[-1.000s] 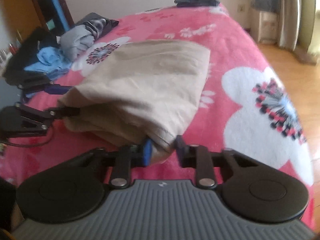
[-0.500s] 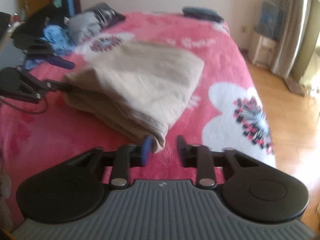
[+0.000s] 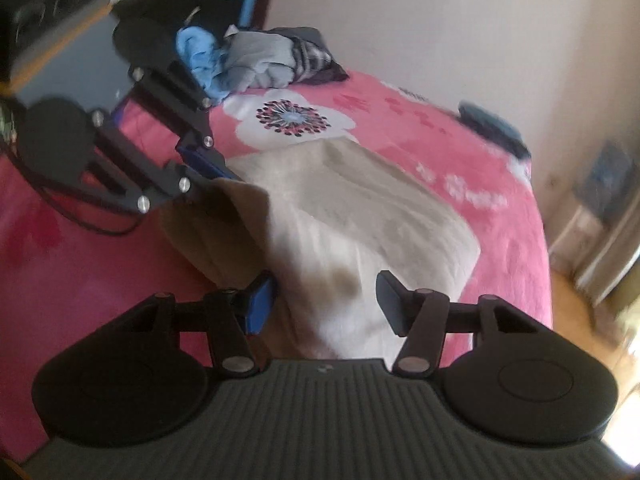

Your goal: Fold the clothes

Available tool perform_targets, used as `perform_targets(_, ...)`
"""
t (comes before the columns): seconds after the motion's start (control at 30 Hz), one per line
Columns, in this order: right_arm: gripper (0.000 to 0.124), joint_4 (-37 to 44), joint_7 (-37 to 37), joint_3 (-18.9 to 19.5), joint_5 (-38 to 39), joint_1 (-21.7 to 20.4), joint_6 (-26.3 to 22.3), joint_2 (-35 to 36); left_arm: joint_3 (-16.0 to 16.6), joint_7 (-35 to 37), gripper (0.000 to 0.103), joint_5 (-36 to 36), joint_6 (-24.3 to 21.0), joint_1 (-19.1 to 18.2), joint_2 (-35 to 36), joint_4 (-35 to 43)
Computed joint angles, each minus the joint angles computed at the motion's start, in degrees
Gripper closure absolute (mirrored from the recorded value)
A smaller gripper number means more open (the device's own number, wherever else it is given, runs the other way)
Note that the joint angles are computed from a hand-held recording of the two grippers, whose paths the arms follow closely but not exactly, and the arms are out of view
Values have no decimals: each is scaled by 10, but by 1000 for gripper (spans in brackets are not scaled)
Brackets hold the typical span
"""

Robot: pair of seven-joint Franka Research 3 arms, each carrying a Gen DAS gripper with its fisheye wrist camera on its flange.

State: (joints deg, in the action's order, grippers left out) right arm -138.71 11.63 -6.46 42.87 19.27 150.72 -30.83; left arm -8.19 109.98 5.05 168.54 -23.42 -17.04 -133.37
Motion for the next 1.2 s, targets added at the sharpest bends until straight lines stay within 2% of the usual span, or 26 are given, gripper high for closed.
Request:
perform_targets(0.13, 72, -17, -49, 14, -19, 10, 64, 4, 12, 23, 97, -14, 2, -13, -5, -5)
perform_targets(0.2, 81, -25, -50, 16, -26, 15, 79, -2, 14, 34, 98, -16, 5, -16, -10, -11)
perform_targets(0.27, 106, -39, -58, 18, -28, 27, 108, -14, 13, 42, 98, -10, 17, -15, -14, -17)
perform_targets(0.37, 112, -66, -74, 5, -10, 70, 174, -37, 25, 52, 98, -20, 24, -27, -16, -20)
perform_targets(0.43, 111, -75, -55, -2, -6, 83, 193, -43, 26, 51, 98, -23, 28, -28, -16, -20)
perform_targets(0.57, 110, -56, 26, -5, -7, 79, 163, -28, 25, 44, 98, -22, 33, -24, -15, -19)
perform_targets(0.73, 106, -55, 38, -4, -14, 93, 217, 5, 29, 49, 98, -23, 27, -28, -18, -17)
perform_targets(0.77, 99, -63, 48, 16, -37, 73, 233, 12, 31, 54, 98, -25, 26, -32, -18, -18)
perform_targets(0.9, 96, -98, 102, 88, -113, 2, 298, 22, 29, 67, 98, -24, 28, -33, -15, -26)
perform_targets(0.97, 88, -106, 129, 138, -143, -44, 338, 33, 28, 71, 98, -20, 26, -31, -14, -30)
perform_targets(1.07, 84, -115, 156, 197, -179, -105, 369, 44, 7, 61, 95, 11, 24, -5, -12, -34)
perform_targets(1.1, 83, -118, 159, 192, -190, -100, 373, 43, 1, 56, 91, 23, 24, 3, -12, -36)
perform_targets(1.13, 82, -117, 155, 166, -195, -76, 367, 40, -5, 49, 89, 34, 27, 11, -13, -38)
perform_targets(1.2, 75, -110, 148, 89, -205, -9, 327, 21, -16, 34, 86, 56, 33, 25, -15, -43)
